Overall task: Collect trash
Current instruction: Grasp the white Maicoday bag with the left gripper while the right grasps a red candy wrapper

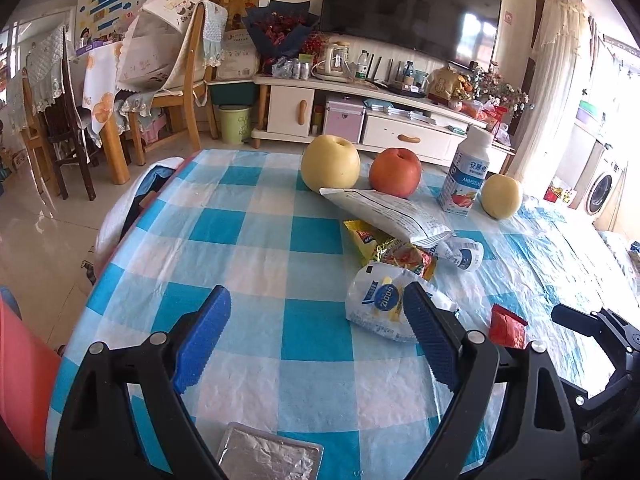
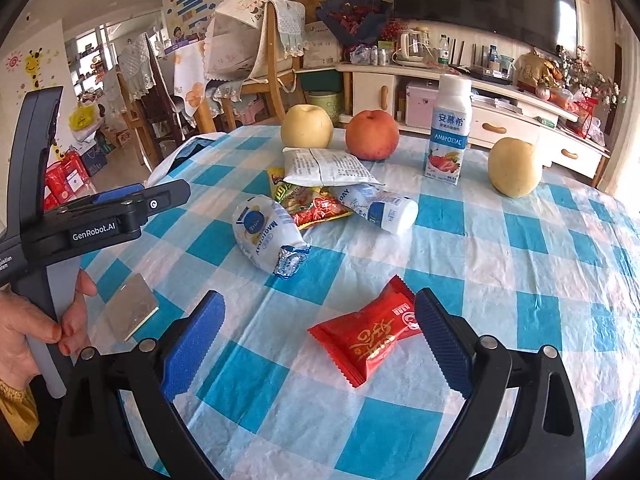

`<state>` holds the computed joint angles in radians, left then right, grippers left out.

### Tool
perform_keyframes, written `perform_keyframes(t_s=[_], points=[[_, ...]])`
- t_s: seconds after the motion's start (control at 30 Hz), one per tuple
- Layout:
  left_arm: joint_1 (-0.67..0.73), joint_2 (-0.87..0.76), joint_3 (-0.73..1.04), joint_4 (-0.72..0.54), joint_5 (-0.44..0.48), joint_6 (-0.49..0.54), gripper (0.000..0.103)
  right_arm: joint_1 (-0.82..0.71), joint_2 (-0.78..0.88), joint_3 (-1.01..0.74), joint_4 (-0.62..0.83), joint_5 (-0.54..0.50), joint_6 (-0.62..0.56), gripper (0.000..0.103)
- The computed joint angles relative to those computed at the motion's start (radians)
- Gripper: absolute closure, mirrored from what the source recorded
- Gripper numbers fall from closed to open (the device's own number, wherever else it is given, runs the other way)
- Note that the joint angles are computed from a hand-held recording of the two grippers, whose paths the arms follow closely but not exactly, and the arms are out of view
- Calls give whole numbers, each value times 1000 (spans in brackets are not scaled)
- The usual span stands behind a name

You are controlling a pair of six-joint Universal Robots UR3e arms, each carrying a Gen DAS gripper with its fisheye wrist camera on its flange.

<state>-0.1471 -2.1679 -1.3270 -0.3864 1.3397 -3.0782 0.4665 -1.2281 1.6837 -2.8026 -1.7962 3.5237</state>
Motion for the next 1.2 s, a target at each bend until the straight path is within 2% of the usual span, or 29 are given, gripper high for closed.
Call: perform_keyframes(t_s=[0.23, 0.37, 0.5, 0.77, 0.9, 1.2], points=[[13, -40, 62, -67, -63, -24, 14, -75, -48, 53, 46, 54, 54, 8], [1, -74, 115, -100, -73, 8, 14, -126, -74, 97, 55, 101, 72, 8], [-25, -137, 220, -188, -68, 50, 14, -165, -81, 118, 75, 150, 71, 8], [-78, -281, 445, -350, -103, 65, 14, -186, -50, 113, 91, 192, 22, 8], [-97, -334, 510, -371, -81, 72, 14, -180, -28, 99, 80, 202, -10, 8], [-97, -410, 629, -416, -122, 88, 11, -150, 40, 35, 73, 157, -94, 8]])
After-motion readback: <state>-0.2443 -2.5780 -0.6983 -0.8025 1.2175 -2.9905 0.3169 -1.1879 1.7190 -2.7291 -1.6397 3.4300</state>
